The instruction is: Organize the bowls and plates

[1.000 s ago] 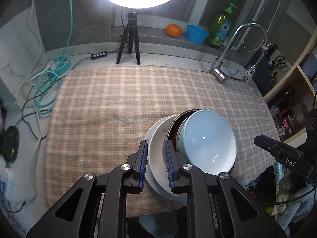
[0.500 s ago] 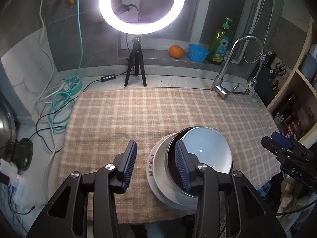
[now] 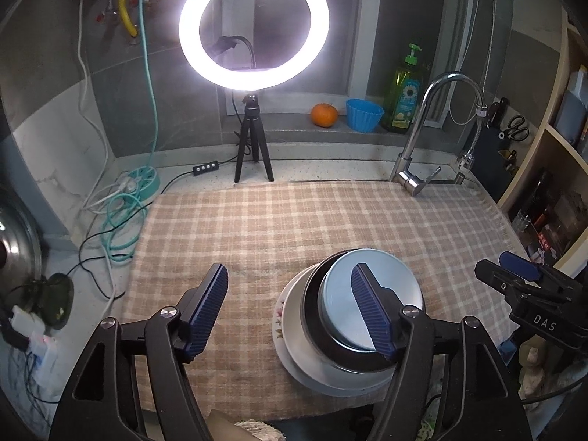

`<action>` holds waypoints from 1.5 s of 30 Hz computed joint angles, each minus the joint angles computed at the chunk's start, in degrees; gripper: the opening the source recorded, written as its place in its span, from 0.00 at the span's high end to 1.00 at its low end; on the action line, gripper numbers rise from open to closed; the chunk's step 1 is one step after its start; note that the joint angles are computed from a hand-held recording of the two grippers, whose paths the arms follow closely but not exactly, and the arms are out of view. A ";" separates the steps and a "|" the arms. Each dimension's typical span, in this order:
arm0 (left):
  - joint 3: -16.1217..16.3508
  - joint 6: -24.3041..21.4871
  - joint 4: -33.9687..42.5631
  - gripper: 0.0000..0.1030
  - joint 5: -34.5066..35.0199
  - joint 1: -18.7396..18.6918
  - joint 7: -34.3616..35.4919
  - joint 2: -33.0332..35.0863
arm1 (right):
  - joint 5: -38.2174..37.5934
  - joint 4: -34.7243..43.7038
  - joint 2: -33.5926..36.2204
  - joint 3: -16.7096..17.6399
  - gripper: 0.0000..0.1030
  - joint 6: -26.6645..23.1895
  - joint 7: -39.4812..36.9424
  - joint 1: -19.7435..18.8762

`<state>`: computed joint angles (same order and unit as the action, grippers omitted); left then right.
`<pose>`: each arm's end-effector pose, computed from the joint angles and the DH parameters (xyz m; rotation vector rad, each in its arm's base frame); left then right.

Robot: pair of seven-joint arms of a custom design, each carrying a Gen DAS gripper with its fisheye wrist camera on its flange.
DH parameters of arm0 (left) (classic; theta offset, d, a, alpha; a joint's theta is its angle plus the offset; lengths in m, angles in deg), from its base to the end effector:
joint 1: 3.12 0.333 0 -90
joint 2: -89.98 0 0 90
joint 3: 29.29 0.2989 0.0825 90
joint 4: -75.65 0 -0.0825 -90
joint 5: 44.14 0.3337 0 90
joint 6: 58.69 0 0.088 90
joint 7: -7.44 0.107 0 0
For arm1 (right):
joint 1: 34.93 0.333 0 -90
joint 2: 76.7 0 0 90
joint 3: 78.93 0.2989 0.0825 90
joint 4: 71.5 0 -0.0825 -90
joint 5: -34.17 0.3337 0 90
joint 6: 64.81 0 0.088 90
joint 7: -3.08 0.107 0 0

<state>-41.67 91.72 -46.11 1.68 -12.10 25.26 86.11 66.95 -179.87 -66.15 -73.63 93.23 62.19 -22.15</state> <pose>0.4813 -0.2089 0.5033 -1.9863 1.4849 -0.7084 0.5787 0.1615 0.4894 -1.9922 1.3385 -0.3331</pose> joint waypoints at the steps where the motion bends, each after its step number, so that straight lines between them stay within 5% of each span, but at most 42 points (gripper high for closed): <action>1: -0.02 -0.07 0.08 0.32 0.21 0.01 -0.15 0.02 | -0.16 0.08 0.06 -0.01 0.39 0.16 0.01 0.08; 45: -0.12 0.51 1.09 0.32 1.70 -0.25 -1.55 0.43 | -3.39 1.80 1.72 -0.37 0.38 -1.23 1.14 0.01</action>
